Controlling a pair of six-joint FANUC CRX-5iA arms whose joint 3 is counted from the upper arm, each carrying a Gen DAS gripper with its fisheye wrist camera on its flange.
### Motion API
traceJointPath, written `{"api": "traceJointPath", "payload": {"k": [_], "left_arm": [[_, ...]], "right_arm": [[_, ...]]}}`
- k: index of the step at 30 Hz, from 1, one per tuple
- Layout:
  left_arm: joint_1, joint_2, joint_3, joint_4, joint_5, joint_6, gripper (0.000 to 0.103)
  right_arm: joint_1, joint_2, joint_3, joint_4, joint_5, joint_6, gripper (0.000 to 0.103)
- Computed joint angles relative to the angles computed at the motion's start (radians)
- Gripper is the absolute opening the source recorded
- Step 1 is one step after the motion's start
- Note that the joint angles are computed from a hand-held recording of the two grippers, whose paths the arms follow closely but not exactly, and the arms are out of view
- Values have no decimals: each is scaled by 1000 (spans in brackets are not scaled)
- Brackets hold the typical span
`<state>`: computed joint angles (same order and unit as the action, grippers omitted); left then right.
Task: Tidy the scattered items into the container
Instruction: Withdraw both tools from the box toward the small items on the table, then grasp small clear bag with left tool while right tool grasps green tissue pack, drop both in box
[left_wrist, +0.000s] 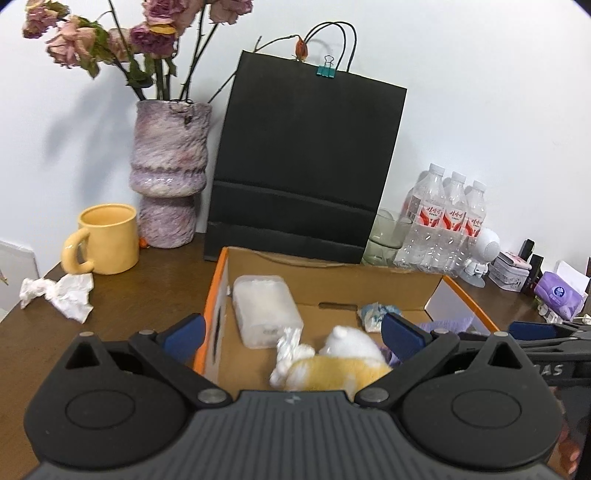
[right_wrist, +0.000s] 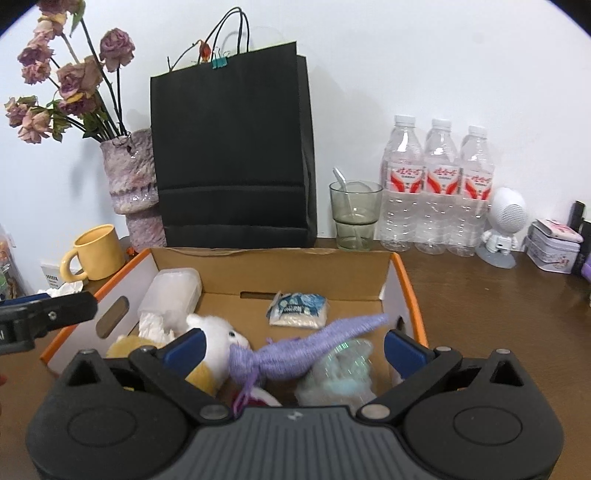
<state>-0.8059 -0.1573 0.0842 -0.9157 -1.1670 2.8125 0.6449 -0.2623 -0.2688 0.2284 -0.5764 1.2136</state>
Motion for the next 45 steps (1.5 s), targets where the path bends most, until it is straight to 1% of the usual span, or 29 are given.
{"api": "traceJointPath", "payload": {"k": [6, 9, 14, 18, 23, 27, 32, 35, 38, 40, 42, 43, 45], "left_arm": [[-60, -35, -32, -15, -76, 35, 103], [-93, -52, -52, -29, -112, 66, 103], [-120, -75, -98, -23, -141, 110, 103], [-126, -70, -122, -4, -158, 115, 103], [-119, -53, -131, 22, -163, 85, 103], [-114, -53, -138, 27, -163, 84, 103], [-97, -48, -140, 42, -187, 79, 102], [-93, -53, -146, 44, -183, 73, 95], [-84, -55, -151, 57, -172, 57, 83], [-77, -59, -156, 70, -163, 46, 75], [-71, -63, -163, 79, -151, 39, 65], [-67, -65, -166, 86, -144, 35, 62], [-64, -68, -171, 91, -138, 25, 52]], "right_arm": [[9, -92, -77, 33, -12, -27, 103], [19, -133, -120, 69, -20, -47, 103], [31, -189, -193, 116, -28, -93, 103], [22, -199, -215, 83, -54, -93, 103], [25, -199, -245, 106, -61, -110, 103], [19, -189, -244, 103, -60, -108, 103], [18, -175, -250, 110, -61, -109, 101], [21, -171, -256, 128, -61, -119, 96], [27, -167, -258, 137, -70, -122, 95], [30, -165, -261, 147, -74, -126, 91], [28, -159, -250, 121, -84, -107, 84], [22, -153, -239, 92, -91, -84, 82], [18, -146, -228, 67, -102, -65, 76]]}}
